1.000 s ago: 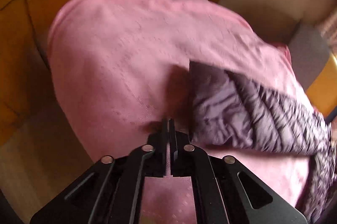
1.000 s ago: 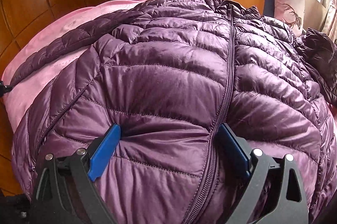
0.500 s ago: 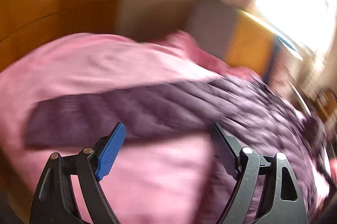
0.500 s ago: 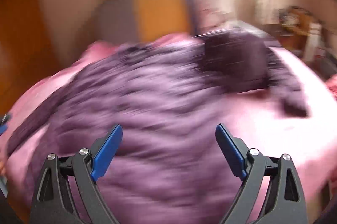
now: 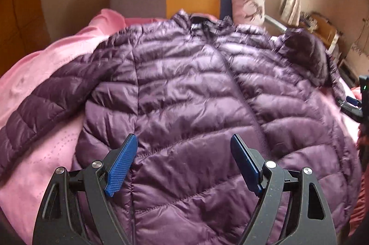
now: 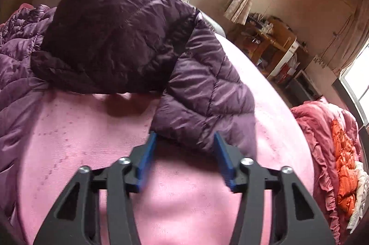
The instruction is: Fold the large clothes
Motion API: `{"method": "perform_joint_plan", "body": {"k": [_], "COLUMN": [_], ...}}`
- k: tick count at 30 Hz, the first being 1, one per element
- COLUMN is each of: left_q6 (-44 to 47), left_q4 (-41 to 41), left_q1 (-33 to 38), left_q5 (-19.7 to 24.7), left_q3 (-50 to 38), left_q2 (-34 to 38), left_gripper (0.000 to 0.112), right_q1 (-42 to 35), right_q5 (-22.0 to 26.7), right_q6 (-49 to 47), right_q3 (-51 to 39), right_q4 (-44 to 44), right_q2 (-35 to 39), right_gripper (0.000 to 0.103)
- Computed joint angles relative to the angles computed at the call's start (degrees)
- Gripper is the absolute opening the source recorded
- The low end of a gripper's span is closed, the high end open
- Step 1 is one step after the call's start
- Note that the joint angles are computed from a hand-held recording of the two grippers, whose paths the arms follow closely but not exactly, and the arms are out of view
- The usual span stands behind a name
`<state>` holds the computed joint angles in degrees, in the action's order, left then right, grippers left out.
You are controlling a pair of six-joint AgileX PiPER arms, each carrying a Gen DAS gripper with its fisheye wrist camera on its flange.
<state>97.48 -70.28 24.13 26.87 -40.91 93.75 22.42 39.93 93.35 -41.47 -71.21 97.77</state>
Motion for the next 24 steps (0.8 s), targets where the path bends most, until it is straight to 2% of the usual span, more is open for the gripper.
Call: {"method": "perform_joint_plan", "body": {"k": [1, 2, 5, 9, 11, 12, 13, 14, 15, 16, 17, 18, 19, 20, 22, 24], "left_q6": [-0.51, 0.19, 4.42, 10.21, 10.3, 10.42, 10.54, 10.93, 10.98, 11.05, 11.31, 11.1, 11.06, 11.09, 11.09, 11.56], "left_q4": [0.25, -0.48, -4.11, -9.98, -10.02, -10.2, -10.38, -10.77, -10.85, -10.87, -11.12, -10.83, -10.78, -10.81, -10.81, -11.19], "left_q1": [-0.32, -0.31, 0.41, -1.31, -1.27, -1.24, -1.11, -1.09, -1.11, -1.11, -1.16, -1.07, -1.08, -1.08, -1.08, -1.09], "left_q5": [-0.86, -0.98, -0.96, -3.41, -3.33, -3.27, -3.06, -3.01, -3.02, -3.05, -3.15, -3.03, -3.06, -3.07, -3.07, -3.11], "left_q3": [-0.28, -0.57, -0.27, 1.15, 1.18, 1.27, 1.28, 1.4, 1.31, 1.28, 1.33, 1.23, 1.19, 1.18, 1.18, 1.26], "left_q2": [1.36, 2.61, 4.15, 4.18, 4.23, 4.17, 4.27, 4.27, 4.35, 4.38, 4.4, 4.48, 4.51, 4.53, 4.53, 4.54], "left_gripper": [0.081, 0.082, 0.085, 0.088, 0.089, 0.089, 0.089, 0.089, 0.089, 0.089, 0.089, 0.089, 0.089, 0.089, 0.09, 0.09], "right_q1": [-1.81, -2.78, -1.47, 0.63, -1.57, -4.49, -5.69, -6.11, -6.56, -6.1, -6.19, -7.79, -7.44, -6.83, -6.85, -6.2], "right_q5": [-2.23, -3.57, -1.81, 6.5, 8.57, 7.26, 7.13, 6.75, 5.44, 4.84, 3.45, -0.16, -2.02, -3.81, -8.51, -10.29], "right_q6": [-2.31, -3.27, -3.48, -11.71, -17.9, -21.88, -23.56, -23.44, -23.79, -23.43, -23.82, -23.84, -21.57, -17.95, -12.77, -7.45], "right_q3": [0.01, 0.73, 4.59, 6.46, 4.87, 3.4, 2.44, 2.79, 3.48, 4.06, 4.55, 5.24, 5.8, 6.33, 6.48, 5.2], "right_q4": [2.03, 3.22, 3.8, 8.16, 11.18, 13.16, 13.73, 13.07, 13.28, 13.37, 13.97, 13.9, 12.49, 10.28, 6.51, 1.18], "right_q2": [-0.58, -2.18, -12.03, -31.53, -37.91, -38.94, -39.15, -39.48, -39.27, -38.54, -37.65, -35.6, -33.45, -30.94, -25.28, -17.76], "right_gripper": [0.003, 0.0, 0.0, 0.0, 0.0, 0.002, 0.008, 0.035, 0.049, 0.059, 0.06, 0.06, 0.067, 0.078, 0.09, 0.092]}}
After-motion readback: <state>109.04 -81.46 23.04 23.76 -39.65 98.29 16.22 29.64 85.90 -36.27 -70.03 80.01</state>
